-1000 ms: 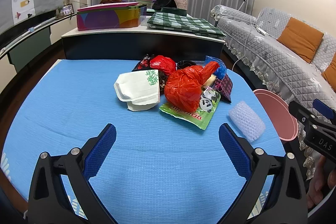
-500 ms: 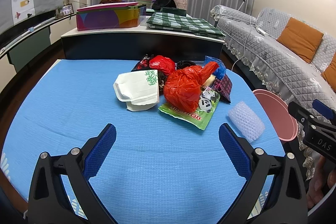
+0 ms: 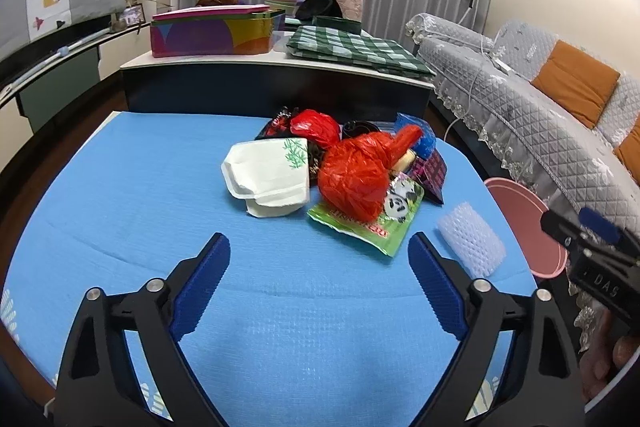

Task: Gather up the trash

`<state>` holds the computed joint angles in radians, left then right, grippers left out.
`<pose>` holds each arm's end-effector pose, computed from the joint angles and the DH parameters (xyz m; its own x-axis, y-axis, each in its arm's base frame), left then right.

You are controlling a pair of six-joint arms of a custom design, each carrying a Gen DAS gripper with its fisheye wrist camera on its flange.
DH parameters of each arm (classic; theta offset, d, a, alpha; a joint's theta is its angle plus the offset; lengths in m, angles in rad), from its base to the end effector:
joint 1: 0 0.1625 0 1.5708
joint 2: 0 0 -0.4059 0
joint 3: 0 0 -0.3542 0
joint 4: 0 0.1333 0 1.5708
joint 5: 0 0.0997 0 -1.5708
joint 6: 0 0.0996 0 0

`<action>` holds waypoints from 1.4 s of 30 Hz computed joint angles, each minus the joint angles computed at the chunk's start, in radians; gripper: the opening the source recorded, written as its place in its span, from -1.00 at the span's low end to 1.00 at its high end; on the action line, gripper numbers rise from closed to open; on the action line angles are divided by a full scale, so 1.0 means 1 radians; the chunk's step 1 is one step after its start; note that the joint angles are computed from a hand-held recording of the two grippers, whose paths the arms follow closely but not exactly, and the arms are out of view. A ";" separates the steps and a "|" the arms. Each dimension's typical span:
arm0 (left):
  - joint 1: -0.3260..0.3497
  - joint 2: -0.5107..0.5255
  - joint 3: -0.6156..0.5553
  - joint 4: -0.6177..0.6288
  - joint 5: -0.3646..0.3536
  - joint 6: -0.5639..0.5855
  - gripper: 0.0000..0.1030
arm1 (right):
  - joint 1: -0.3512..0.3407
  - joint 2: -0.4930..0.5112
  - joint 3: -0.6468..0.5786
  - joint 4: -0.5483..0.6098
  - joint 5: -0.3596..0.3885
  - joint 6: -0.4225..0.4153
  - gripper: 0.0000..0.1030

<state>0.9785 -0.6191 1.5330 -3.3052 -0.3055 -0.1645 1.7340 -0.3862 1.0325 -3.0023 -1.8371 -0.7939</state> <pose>-0.1661 -0.6557 0.1701 -0.6927 -0.4980 -0.5217 0.2709 0.4908 -0.8281 0.2352 -0.7692 0.1046 -0.6066 -0.4788 0.6346 -0.7809 0.5084 -0.3629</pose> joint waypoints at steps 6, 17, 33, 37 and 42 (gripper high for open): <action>0.015 -0.007 -0.024 -0.019 -0.011 0.018 0.55 | -0.003 0.042 -0.075 0.066 -0.007 0.010 0.56; 0.070 0.012 -0.111 0.011 0.005 0.031 0.47 | -0.010 0.154 -0.276 0.260 -0.044 0.052 0.49; 0.196 0.033 -0.256 0.345 -0.070 -0.195 0.84 | -0.018 0.283 -0.518 0.474 -0.085 0.076 0.53; 0.214 0.038 -0.286 0.399 -0.097 -0.236 0.85 | -0.020 0.305 -0.563 0.512 -0.088 0.077 0.53; 0.219 0.048 -0.307 0.398 -0.098 -0.234 0.85 | -0.020 0.321 -0.592 0.536 -0.089 0.071 0.50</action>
